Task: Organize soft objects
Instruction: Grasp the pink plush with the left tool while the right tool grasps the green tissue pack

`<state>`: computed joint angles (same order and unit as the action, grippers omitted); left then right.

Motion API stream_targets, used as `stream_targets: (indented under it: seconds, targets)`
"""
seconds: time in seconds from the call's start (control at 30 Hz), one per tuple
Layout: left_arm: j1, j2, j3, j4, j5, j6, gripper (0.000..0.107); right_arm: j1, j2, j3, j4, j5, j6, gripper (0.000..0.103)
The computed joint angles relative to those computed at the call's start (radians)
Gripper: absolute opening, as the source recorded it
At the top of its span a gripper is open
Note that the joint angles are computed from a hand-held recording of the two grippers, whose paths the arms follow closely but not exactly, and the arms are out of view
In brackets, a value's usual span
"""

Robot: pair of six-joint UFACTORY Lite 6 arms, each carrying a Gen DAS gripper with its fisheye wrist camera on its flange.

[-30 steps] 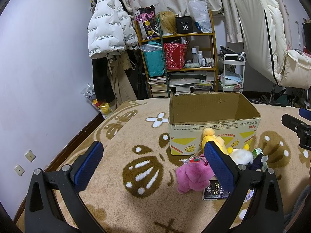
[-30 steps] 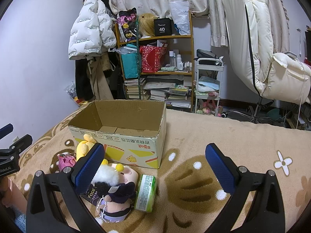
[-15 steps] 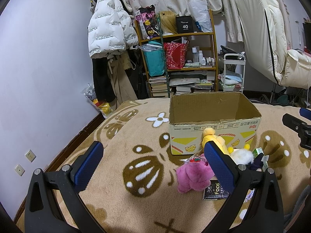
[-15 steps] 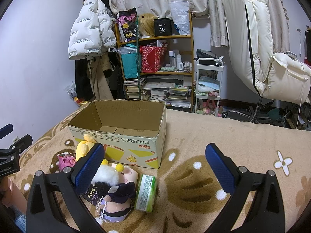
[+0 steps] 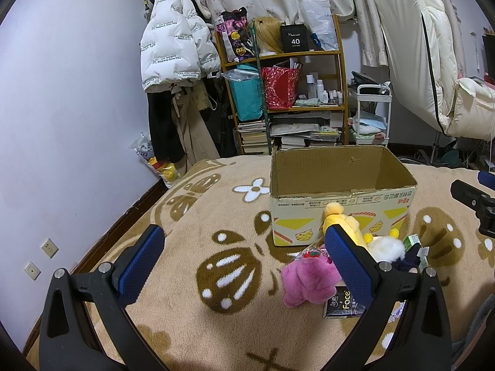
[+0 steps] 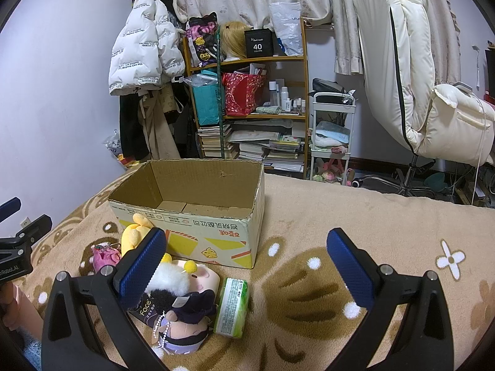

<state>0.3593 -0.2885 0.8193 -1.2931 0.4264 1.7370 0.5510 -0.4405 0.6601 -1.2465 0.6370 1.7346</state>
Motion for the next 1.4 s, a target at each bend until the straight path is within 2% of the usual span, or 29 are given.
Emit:
stream_targets:
  seconds: [0.13, 0.23, 0.43, 0.53, 0.77, 1.27, 1.4]
  targets:
    - [-0.001, 0.001, 0.0, 0.002, -0.002, -0.001, 0.102, 0.002, 0.002, 0.0, -0.002, 0.001, 0.003, 0.103]
    - [0.038, 0.03, 0.003, -0.038, 0.022, 0.069, 0.102, -0.012, -0.011, -0.007, 0.008, -0.008, -0.015, 0.103]
    - [0.001, 0.041, 0.021, 0.035, -0.007, -0.002, 0.102, -0.018, -0.007, -0.008, 0.029, -0.018, -0.02, 0.103]
    - [-0.014, 0.05, 0.037, 0.098, -0.01, -0.059, 0.102, -0.021, 0.041, 0.009, 0.009, -0.039, 0.021, 0.103]
    - [-0.092, 0.107, 0.083, 0.286, -0.042, -0.253, 0.102, -0.068, 0.106, 0.038, 0.054, -0.093, -0.018, 0.103]
    - [-0.234, 0.281, 0.171, 0.569, -0.106, -0.556, 0.102, -0.214, 0.293, 0.124, 0.238, -0.229, -0.202, 0.103]
    - [-0.277, 0.329, 0.187, 0.694, -0.13, -0.673, 0.102, -0.257, 0.35, 0.147, 0.291, -0.275, -0.255, 0.103]
